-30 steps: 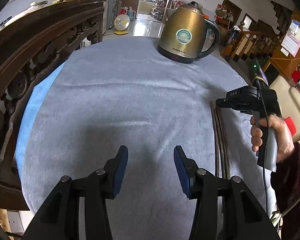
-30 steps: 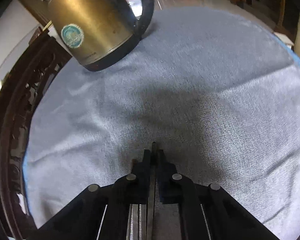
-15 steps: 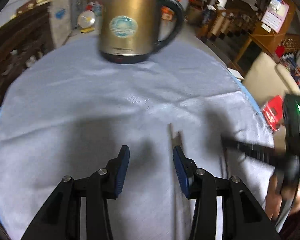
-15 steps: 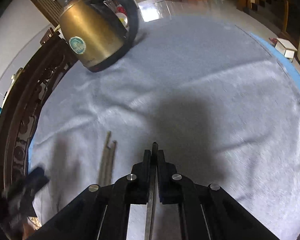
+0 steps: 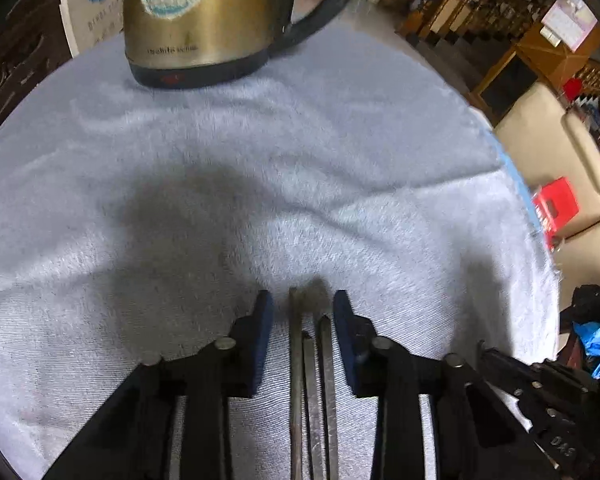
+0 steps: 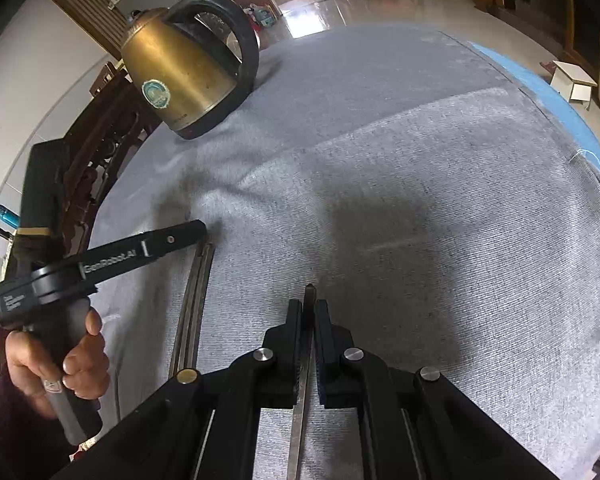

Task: Organize utensils

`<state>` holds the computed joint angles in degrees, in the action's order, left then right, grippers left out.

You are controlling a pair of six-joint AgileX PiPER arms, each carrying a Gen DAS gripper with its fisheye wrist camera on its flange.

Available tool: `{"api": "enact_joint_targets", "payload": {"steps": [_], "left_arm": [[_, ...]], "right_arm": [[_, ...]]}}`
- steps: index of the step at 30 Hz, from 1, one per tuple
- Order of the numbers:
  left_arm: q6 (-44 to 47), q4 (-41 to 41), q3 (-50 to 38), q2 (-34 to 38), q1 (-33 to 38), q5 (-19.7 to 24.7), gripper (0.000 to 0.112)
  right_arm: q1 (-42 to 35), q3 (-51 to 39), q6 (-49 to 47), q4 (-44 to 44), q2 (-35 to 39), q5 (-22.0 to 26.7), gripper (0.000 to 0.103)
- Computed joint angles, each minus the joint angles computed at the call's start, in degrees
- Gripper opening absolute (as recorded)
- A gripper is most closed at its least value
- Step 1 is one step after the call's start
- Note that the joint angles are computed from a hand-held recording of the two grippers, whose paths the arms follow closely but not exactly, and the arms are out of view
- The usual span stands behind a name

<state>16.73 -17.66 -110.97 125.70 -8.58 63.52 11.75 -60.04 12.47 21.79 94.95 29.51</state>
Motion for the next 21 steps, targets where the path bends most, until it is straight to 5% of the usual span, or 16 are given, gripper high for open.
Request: {"api": "enact_joint_targets", "payload": {"steps": [4,13,17,19,21], "left_arm": [[-0.1,0.0,-1.0,0.9,0.8,-0.2,0.005],[5.4,-0.7,7.6,-4.2,7.4,-2.5,0.005],[5.4,-1.6,6.7,-4.3,11.4,1.1,0.005],[4.2,-0.9,6.9,-4.8,12.0,2.1,0.015],[3.9,-0.4,7.8,-6.2,12.0,2.0,0.040]], "right_arm": [[0.3,-0.1,-0.9,0.7,0.6,-0.2,0.006],[2.2,-1.2,0.0,0.0,1.1,-0.6,0.006],[4.1,-4.4,5.1,-5.5,3.2,1.8,0.006],[4.8,-6.9,8.2,-8.4,4.9,4.7,0.008],[5.6,-9.7,11.2,-11.5,6.3,8.2,0.009]]}}
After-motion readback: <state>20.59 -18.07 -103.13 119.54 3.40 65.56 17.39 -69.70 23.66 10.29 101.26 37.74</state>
